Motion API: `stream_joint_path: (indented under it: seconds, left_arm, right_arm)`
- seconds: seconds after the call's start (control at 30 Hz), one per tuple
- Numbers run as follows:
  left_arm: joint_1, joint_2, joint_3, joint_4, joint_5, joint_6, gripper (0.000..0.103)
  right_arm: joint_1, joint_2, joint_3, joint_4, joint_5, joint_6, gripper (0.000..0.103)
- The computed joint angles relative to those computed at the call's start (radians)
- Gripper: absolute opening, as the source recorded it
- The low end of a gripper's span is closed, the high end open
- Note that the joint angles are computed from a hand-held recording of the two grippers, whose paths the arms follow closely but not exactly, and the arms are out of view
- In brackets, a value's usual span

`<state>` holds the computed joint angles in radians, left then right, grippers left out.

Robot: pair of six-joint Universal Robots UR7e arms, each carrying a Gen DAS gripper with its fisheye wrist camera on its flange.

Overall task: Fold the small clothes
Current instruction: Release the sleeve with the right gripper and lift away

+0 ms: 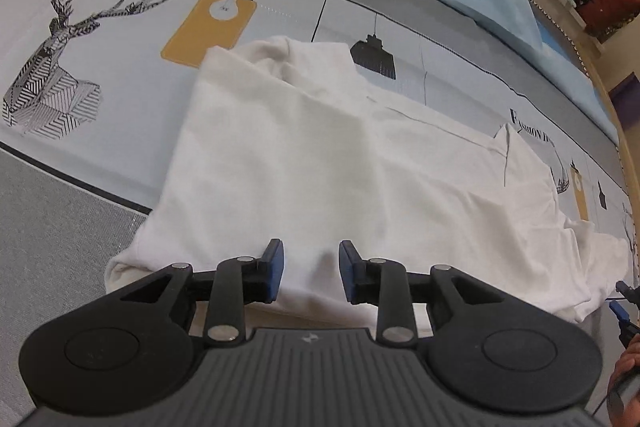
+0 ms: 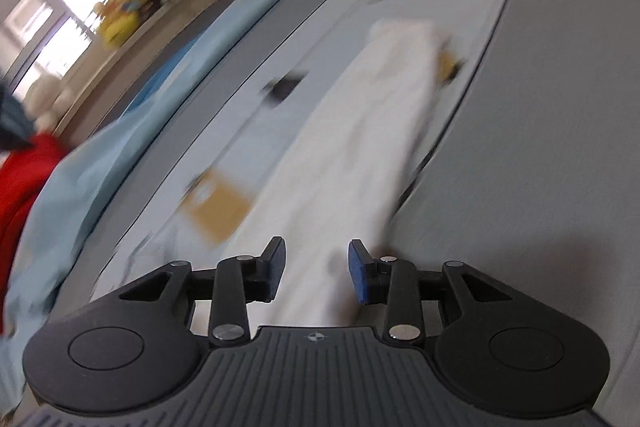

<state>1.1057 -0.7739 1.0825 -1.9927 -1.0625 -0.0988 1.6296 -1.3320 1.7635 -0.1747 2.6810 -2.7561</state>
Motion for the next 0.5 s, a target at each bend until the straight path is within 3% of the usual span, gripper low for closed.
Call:
stream_joint_path:
  seconds: [0.1,0.2,0.27,0.37,0.5]
  left_arm:
    - [-0.001,-0.002,0.003,-0.001,0.008,0.003,0.033]
    - [-0.002,-0.004,0.009,-0.006,0.023,-0.004,0.033]
    - [-0.002,-0.003,0.010,-0.007,0.025,0.000,0.033]
    - [-0.002,-0.002,0.010,-0.005,0.029,0.003,0.033]
    - [0.000,0.000,0.008,-0.001,0.033,0.001,0.033]
  right_arm:
    - [-0.108,-0.099,0.069,-0.039,-0.066,-0.010,0.036]
    - [-0.208,-0.190,0.138,-0.115,-0.204,-0.029,0.036]
    - [-0.249,-0.217,0.152,-0.134,-0.270,-0.054,0.036]
    - [-0.308,-0.253,0.174,-0.152,-0.367,-0.007,0.036]
    - [-0.340,-0.271,0.175,-0.161,-0.407,0.001,0.036]
